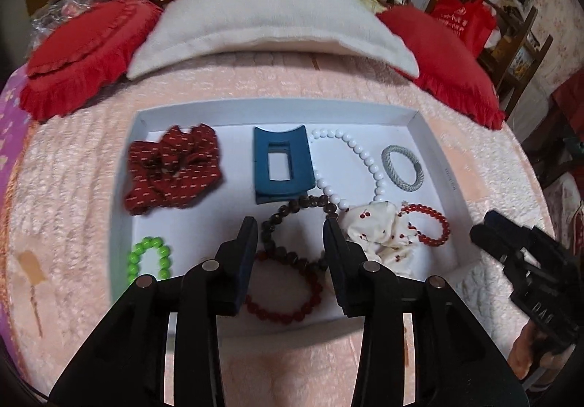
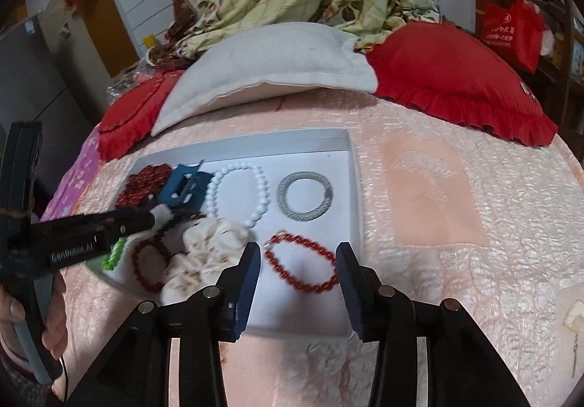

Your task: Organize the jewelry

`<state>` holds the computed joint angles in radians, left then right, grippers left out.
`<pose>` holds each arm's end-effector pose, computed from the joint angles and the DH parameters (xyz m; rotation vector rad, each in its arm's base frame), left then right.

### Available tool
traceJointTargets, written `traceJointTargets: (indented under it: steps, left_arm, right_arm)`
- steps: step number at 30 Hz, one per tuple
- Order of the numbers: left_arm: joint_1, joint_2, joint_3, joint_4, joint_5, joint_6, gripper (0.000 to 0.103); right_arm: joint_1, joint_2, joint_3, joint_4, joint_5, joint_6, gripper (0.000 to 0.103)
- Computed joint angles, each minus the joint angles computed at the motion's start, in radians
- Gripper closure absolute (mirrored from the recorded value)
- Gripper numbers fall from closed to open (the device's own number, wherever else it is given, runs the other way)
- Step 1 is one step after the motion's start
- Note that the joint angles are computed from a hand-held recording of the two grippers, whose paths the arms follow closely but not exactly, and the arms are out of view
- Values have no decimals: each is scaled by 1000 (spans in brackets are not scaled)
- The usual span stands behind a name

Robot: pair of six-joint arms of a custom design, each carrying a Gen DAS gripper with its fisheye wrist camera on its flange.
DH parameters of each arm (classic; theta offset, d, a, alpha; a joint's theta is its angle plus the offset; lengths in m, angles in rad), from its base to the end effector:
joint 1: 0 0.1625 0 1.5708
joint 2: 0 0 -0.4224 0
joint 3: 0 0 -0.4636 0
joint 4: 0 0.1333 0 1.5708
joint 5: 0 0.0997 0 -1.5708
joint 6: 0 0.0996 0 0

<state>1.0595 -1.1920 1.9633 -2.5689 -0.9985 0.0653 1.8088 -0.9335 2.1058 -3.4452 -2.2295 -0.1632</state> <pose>-0.1325 -0.6189 0.1726 0.6547 2.5135 -0.4572 0.2019 -0.5254 0.0790 0.1814 -2.3804 0.8972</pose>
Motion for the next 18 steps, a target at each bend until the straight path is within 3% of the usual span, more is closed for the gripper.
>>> traceJointTargets:
  steps: [7, 11, 18]
  left_arm:
    - [-57, -213, 191, -87, 165, -36, 65]
    - [-79, -352, 310, -88, 213, -119, 61]
    - [-129, -522, 459, -131, 328, -217, 60]
  right_arm:
    - [67, 58, -9, 16, 31, -29, 62]
    - [111, 138, -58, 22, 19, -65, 62]
    - [149, 176, -54, 22, 26, 6, 62]
